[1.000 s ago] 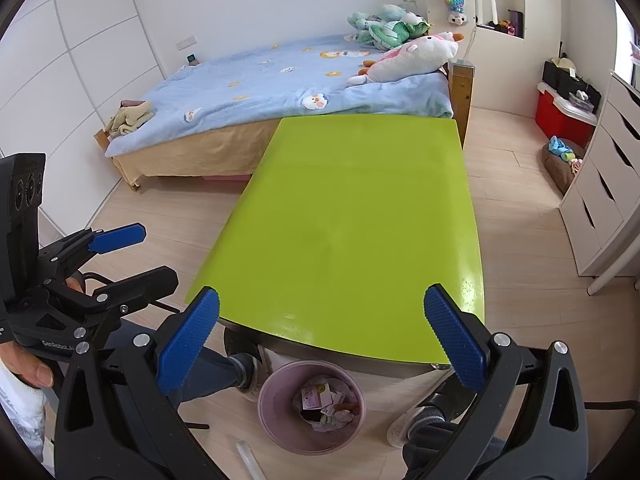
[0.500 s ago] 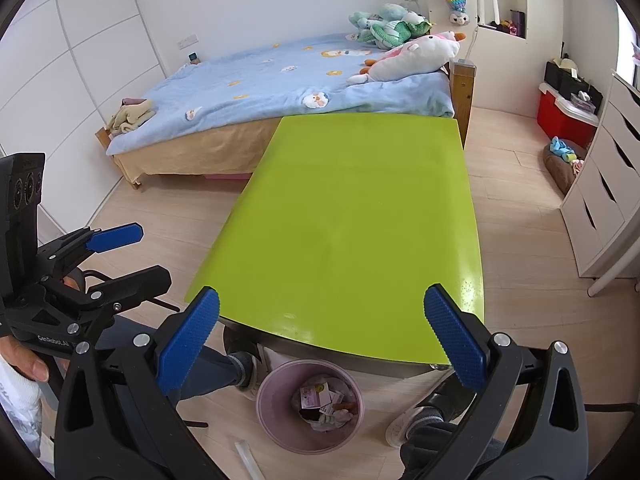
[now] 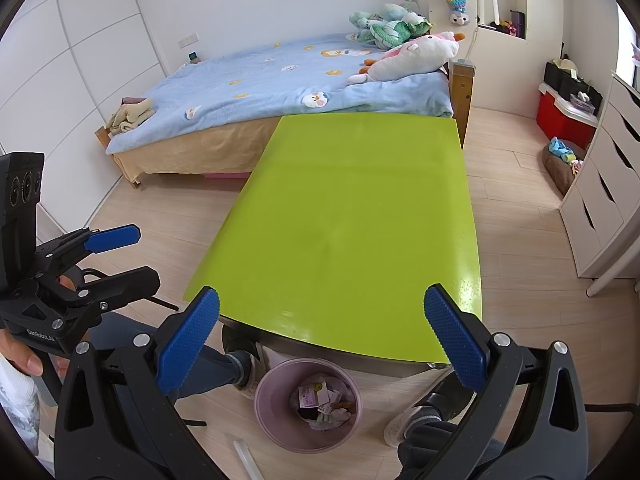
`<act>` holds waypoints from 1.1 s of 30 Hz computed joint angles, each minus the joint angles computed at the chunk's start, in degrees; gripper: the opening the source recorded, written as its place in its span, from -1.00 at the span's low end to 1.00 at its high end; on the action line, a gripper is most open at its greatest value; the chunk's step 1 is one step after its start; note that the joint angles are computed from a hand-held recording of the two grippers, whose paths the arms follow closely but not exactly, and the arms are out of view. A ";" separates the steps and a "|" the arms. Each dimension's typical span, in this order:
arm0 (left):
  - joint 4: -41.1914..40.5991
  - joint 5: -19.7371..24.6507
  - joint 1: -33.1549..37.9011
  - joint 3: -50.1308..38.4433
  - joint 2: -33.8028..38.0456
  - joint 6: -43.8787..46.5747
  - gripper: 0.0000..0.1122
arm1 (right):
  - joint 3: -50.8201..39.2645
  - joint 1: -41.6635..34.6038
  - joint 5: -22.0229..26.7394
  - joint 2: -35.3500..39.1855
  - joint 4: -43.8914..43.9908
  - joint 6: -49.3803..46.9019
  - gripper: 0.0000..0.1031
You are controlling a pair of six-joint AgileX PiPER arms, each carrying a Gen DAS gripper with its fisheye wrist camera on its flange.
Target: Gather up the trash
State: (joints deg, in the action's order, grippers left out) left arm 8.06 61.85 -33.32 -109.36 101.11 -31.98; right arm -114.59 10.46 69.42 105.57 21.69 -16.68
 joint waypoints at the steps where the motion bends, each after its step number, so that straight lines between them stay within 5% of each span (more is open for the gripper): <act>1: 0.14 0.02 -0.07 0.05 -0.03 -0.17 0.72 | 0.00 0.00 0.00 0.00 0.00 0.00 0.94; 33: 0.43 -1.17 -1.28 1.69 -0.19 -1.14 0.72 | 1.03 -0.33 -0.26 -0.46 0.14 -0.40 0.94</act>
